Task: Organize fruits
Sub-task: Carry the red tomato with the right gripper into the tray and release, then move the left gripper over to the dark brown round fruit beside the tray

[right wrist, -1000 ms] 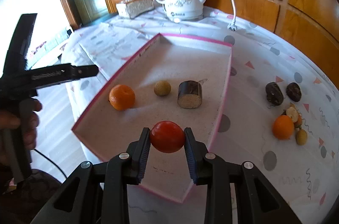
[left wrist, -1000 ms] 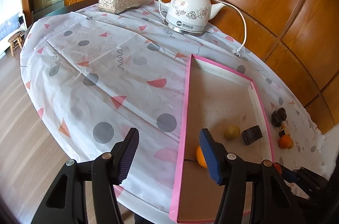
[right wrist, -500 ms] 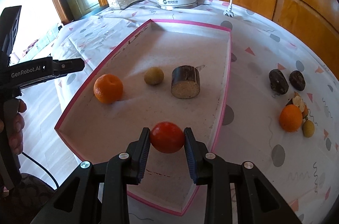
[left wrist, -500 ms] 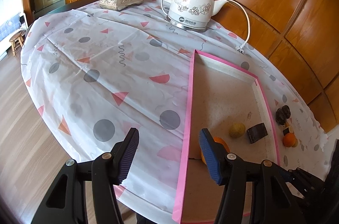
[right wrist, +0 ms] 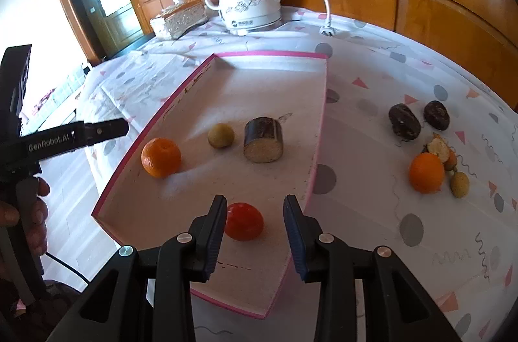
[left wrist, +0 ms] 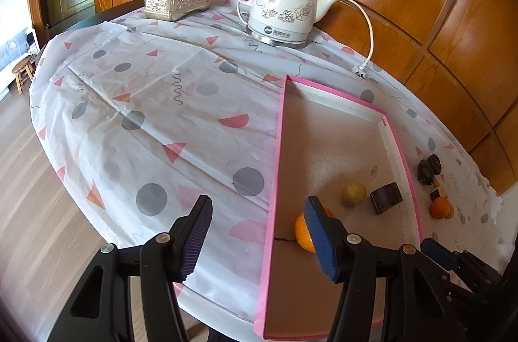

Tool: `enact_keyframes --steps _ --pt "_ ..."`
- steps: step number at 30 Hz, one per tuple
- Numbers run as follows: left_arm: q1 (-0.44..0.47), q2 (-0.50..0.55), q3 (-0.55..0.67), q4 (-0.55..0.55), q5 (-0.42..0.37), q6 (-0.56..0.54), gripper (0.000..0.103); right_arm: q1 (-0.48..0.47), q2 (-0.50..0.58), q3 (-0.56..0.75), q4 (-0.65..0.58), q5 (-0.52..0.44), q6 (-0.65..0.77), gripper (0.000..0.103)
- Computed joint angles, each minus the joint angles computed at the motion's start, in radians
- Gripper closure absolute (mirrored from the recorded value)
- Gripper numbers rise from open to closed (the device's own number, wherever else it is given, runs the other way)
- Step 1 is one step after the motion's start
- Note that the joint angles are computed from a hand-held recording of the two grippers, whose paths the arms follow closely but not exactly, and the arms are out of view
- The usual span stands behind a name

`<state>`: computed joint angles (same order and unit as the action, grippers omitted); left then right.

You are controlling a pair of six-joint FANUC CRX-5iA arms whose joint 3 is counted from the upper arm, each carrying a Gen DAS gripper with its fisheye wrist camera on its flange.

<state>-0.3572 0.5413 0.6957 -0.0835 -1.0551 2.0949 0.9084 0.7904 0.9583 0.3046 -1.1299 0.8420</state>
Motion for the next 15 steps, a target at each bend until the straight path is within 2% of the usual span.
enact_keyframes --steps 8,15 --pt "-0.01 0.007 0.016 -0.002 -0.008 -0.013 0.043 -0.007 -0.085 -0.155 0.065 0.077 -0.123 0.067" --pt "-0.015 0.012 0.029 -0.009 -0.018 -0.016 0.043 -0.016 -0.134 -0.246 0.114 0.095 -0.223 0.067"
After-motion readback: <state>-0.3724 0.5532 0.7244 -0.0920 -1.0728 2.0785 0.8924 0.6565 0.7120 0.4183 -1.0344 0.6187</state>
